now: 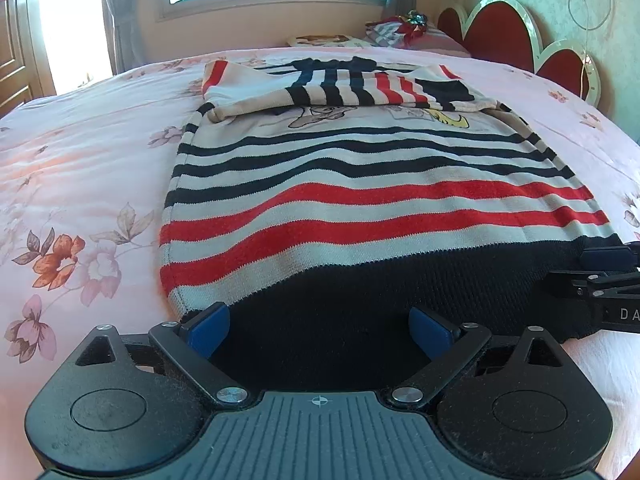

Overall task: Fold small clothes
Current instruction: 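Move both tools back toward the black hem of the sweater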

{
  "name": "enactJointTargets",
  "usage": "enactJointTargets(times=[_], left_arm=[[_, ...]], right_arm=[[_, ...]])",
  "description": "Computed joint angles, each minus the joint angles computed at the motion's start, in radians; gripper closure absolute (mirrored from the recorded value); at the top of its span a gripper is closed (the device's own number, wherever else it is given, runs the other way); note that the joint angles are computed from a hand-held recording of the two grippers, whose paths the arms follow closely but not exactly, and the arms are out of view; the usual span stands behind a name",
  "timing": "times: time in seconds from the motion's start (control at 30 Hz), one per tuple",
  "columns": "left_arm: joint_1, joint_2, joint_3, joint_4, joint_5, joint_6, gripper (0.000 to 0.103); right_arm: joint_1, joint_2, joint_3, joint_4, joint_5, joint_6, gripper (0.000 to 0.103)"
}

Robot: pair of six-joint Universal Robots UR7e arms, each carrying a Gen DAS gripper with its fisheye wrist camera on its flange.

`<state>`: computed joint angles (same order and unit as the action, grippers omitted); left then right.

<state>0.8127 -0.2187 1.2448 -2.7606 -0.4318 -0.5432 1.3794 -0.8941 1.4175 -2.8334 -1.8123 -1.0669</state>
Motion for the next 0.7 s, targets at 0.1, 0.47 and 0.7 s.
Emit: enactJointTargets(times=[0.1, 0.47, 0.7], left_arm=[[-0.001, -0.001, 0.000, 0.008, 0.001, -0.011, 0.007], [-0.012, -0.028, 0.004, 0.047, 0.042, -0.049, 0.007], [0.023, -0.026, -0.036, 0.131, 0.058, -0.116, 0.007]], right_arm=[[0.001, -0.002, 0.005, -0.007, -0.004, 0.004, 0.051], [0.010, -0.011, -0.017, 0.022, 0.004, 0.095, 0.049], [0.013, 0.043, -0.088, 0.020, -0.044, 0.154, 0.049]])
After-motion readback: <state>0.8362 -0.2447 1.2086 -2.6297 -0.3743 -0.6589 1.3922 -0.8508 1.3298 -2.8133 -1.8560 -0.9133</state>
